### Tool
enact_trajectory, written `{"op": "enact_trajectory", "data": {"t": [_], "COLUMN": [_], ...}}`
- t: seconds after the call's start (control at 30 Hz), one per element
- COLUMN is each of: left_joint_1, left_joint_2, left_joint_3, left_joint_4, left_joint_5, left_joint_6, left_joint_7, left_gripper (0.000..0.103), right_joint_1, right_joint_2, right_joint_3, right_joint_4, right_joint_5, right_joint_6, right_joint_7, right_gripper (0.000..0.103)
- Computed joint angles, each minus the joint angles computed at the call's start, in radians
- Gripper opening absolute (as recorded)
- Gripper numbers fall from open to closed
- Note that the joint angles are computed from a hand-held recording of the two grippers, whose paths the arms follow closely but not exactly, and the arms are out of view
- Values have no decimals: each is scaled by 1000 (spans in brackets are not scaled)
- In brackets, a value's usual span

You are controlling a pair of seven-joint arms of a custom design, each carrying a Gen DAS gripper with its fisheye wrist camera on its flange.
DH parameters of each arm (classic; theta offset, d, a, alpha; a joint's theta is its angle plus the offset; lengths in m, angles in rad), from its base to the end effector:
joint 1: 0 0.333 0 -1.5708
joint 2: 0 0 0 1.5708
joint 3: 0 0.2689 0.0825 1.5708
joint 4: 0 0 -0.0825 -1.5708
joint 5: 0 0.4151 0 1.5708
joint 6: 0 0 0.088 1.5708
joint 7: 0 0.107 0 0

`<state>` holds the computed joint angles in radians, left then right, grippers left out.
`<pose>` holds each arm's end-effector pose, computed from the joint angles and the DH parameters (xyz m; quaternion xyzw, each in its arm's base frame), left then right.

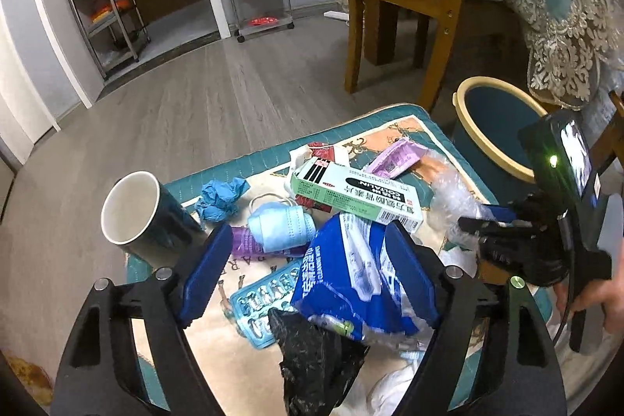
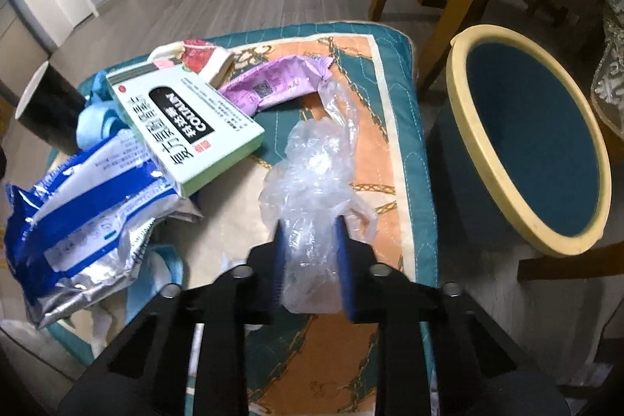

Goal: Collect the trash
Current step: 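Grasp the clear plastic bag with the right tool while the left tool grasps the blue wipes packet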

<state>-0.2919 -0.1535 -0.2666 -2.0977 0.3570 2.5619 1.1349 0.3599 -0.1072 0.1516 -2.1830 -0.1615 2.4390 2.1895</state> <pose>0.4961 -0.3219 0.4961 -0.5322 0.7783 -0.2374 0.2339 0.5028 0.2827 0.4111 -0.6936 0.6942 -0.1078 0.1593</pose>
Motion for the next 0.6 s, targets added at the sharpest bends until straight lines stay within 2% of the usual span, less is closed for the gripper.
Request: {"op": "enact_trajectory", "data": {"t": [0.33, 0.47, 0.6], "left_joint_1": [4, 3, -12], "left_joint_2": [-71, -68, -41], "left_joint_3": [1, 0, 14], "left_joint_4": [-63, -65, -53], "left_joint_5": [2, -3, -76], "left_joint_6": [-22, -27, -33], "left_joint_7": [-2, 3, 45], "left_gripper": [70, 63, 57], "right_joint_1": [-30, -47, -65], "right_joint_2": [-107, -157, -180], "right_joint_3": [15, 34, 49], "right_joint_4": [-68, -93, -99], "right_joint_5": [-2, -27, -50], "right_joint_6": [66, 97, 123], "right_joint_7": [127, 158, 164], "right_gripper": [18, 18, 18]}}
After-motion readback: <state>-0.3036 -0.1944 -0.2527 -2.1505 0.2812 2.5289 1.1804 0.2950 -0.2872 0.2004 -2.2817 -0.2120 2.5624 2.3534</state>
